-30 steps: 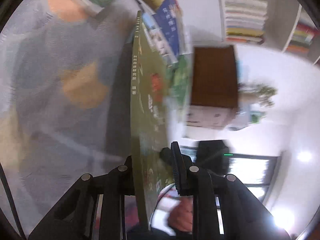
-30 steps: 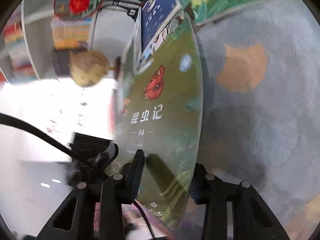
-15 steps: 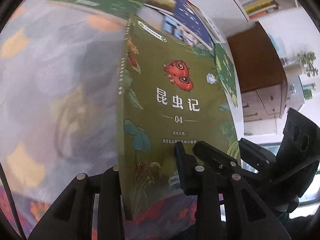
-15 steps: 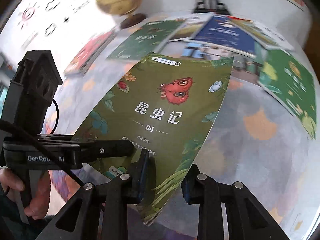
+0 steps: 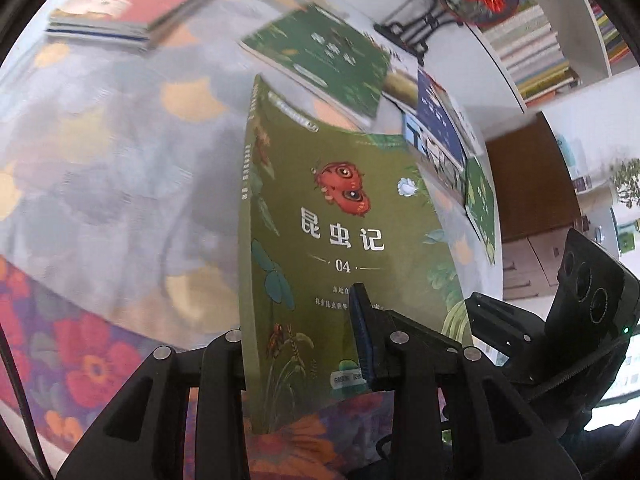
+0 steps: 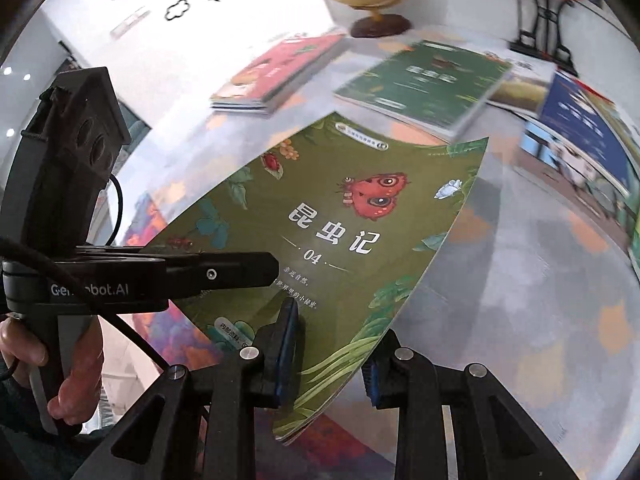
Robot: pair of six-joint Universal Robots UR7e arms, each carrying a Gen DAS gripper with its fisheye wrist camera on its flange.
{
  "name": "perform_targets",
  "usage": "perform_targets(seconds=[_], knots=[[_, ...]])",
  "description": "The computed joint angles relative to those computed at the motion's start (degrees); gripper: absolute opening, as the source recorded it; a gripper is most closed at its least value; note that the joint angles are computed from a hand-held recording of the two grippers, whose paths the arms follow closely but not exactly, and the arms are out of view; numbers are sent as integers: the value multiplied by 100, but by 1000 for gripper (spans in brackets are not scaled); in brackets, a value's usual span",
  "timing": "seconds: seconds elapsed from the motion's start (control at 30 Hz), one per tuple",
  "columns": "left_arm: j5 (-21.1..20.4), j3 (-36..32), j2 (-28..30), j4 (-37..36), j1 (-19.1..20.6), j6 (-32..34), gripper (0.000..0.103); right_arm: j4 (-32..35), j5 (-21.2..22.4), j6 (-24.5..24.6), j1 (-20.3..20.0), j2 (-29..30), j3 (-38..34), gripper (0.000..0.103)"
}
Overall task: Organize books
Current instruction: 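Lift the olive-green book with both tools and carry it to the stack, then lower the olive-green book onto the red book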
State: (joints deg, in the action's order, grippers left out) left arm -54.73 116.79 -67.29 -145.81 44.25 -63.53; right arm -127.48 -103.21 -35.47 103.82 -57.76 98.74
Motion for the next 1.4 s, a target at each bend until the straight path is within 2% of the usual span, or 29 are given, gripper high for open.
perform_targets(seconds=[0.2,0.57,0.73,0.93,1.1,1.2,1.4], knots=[[152,158,-369,250,-56,19,28,-133,206,52,173,84,-1,27],[217,200,-1209,743,-5,737,28,-564,355,476,672,403,-217,27],[184,80,-1638,1024,54,1245,28,-739,368,734,995,622,-417,27],[191,-97,-2039,1087,148,2015,28,-1245,428,854,1365,806,-598,28],[197,-522,-2096,1187,655,2949,28,-1695,442,964,1570,1452,-1107,28],[145,-954,-1942,1294,1167,3580,28,-1818,454,1204,1609,2065,-1668,28],[-418,-1790,-1430,1332,2121,4295,28,-1558,279,2009,1586,3275,-3054,29]])
